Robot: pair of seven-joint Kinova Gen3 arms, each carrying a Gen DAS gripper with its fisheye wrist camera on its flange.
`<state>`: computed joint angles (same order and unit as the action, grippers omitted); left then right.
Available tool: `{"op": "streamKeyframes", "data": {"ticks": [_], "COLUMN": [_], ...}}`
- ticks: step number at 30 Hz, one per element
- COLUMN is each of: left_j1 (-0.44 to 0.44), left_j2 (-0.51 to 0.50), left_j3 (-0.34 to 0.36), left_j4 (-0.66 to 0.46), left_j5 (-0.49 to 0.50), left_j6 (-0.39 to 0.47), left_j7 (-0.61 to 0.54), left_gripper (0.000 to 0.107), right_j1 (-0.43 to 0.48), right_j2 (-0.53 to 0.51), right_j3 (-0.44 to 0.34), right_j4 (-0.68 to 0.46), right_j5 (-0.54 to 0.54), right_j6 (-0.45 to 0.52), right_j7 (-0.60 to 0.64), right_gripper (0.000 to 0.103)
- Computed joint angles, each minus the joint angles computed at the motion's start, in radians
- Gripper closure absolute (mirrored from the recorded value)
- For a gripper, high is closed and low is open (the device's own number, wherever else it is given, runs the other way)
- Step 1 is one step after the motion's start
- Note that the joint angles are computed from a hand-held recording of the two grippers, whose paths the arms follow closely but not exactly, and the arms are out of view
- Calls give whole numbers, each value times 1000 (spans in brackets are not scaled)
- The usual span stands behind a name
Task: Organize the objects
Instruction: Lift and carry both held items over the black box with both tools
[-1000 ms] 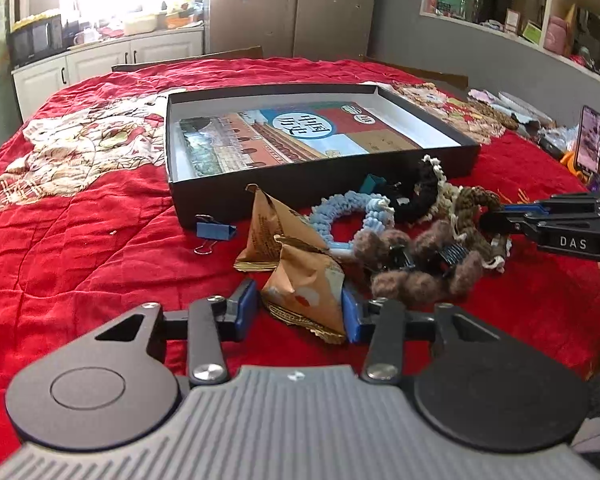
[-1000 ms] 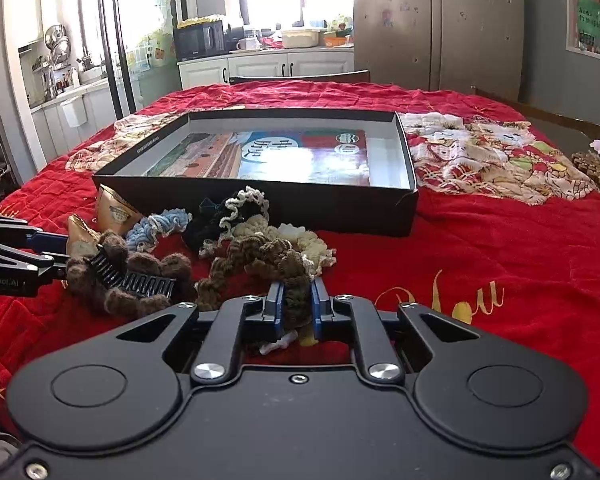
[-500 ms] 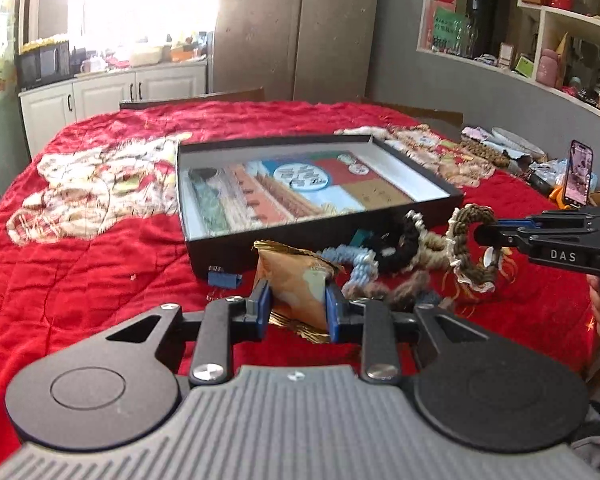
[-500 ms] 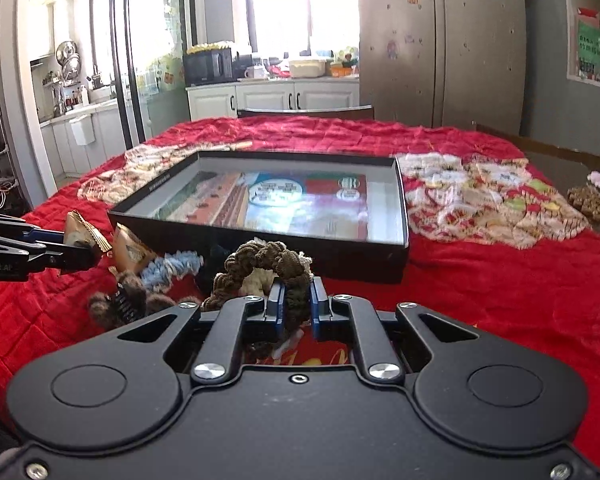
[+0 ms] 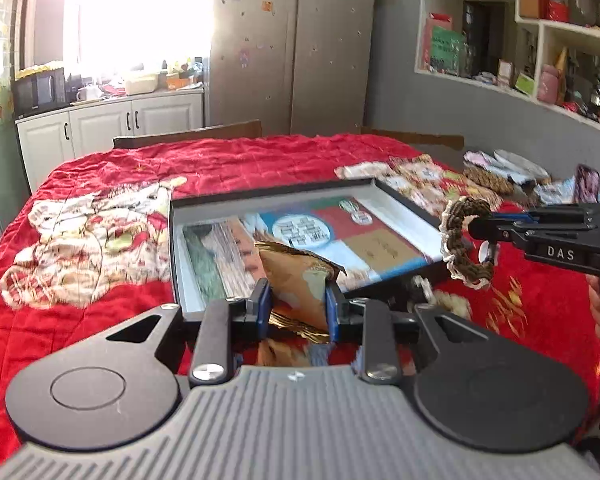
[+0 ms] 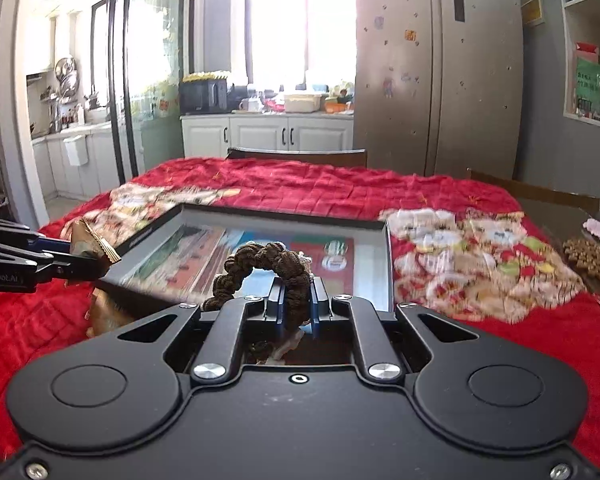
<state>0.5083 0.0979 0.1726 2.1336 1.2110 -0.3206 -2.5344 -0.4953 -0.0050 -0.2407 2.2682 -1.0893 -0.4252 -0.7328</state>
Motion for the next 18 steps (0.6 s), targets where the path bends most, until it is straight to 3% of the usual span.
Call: {"op": "streamKeyframes", "data": {"ticks": [4, 9, 18], "left_j1": [-17, -11, -22], "left_j2": [35, 88, 193], "left_j3": [-18, -63, -104], "left_j4": [-46, -114, -257], "left_j5": [-55, -45, 154], "left_j6": [7, 23, 39], "left_j7": [61, 59, -123], "left_gripper": [76, 76, 76], "right_j1": [5, -12, -55], "right_j2": [44, 102, 231], "right_j3": [26, 76, 198], "right_j4": [-49, -123, -290], "right_j5": [33, 8, -109], "right_j6": [-14, -10, 66], "right_j7": [-26, 16, 149], "right_gripper": [91, 91, 91]}}
